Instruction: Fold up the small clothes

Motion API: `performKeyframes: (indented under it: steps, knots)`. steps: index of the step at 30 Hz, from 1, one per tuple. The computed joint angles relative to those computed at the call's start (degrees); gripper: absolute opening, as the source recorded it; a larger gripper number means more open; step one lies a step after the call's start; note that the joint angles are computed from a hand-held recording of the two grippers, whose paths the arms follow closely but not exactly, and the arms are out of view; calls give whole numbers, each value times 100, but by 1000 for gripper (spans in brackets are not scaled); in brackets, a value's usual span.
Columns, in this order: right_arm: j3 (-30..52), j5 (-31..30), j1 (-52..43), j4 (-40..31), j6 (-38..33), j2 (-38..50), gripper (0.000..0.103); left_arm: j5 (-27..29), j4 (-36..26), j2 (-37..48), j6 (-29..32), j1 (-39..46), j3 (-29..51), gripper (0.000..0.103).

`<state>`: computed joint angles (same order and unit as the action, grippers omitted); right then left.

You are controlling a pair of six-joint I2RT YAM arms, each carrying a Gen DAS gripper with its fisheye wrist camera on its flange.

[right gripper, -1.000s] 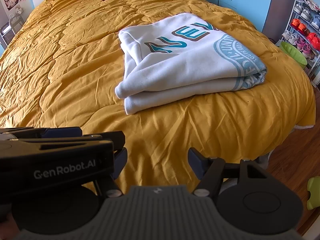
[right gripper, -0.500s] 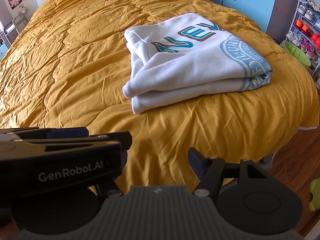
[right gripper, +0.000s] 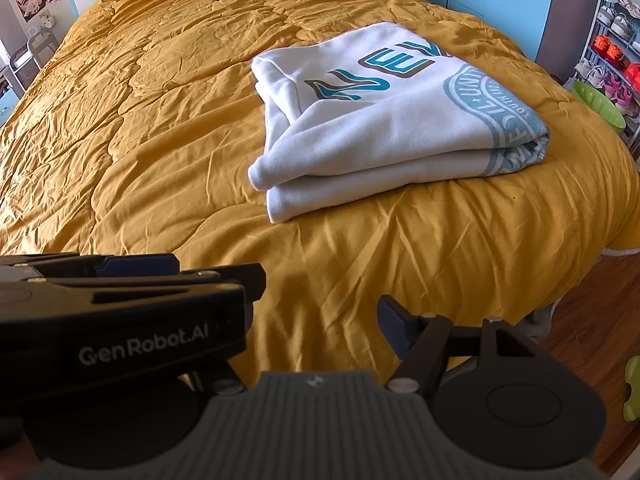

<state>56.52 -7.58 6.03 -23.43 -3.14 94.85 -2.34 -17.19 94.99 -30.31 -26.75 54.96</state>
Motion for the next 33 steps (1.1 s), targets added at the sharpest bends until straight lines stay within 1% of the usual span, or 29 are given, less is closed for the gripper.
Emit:
performKeyframes:
  steps: [6, 12, 17, 33]
  knots:
    - [-44, 32, 4, 69, -16, -13, 66, -215, -71, 29, 17, -75, 58, 75]
    - [-30, 9, -11, 71, -1, 20, 66, -230, -118, 51, 14, -75, 85, 75]
    - [-61, 69, 12, 151, -23, 0, 66, -353, -60, 13, 13, -121, 43, 75]
    - [-86, 85, 51, 273, 2, -9, 66, -427, 63, -44, 95, -117, -48, 74]
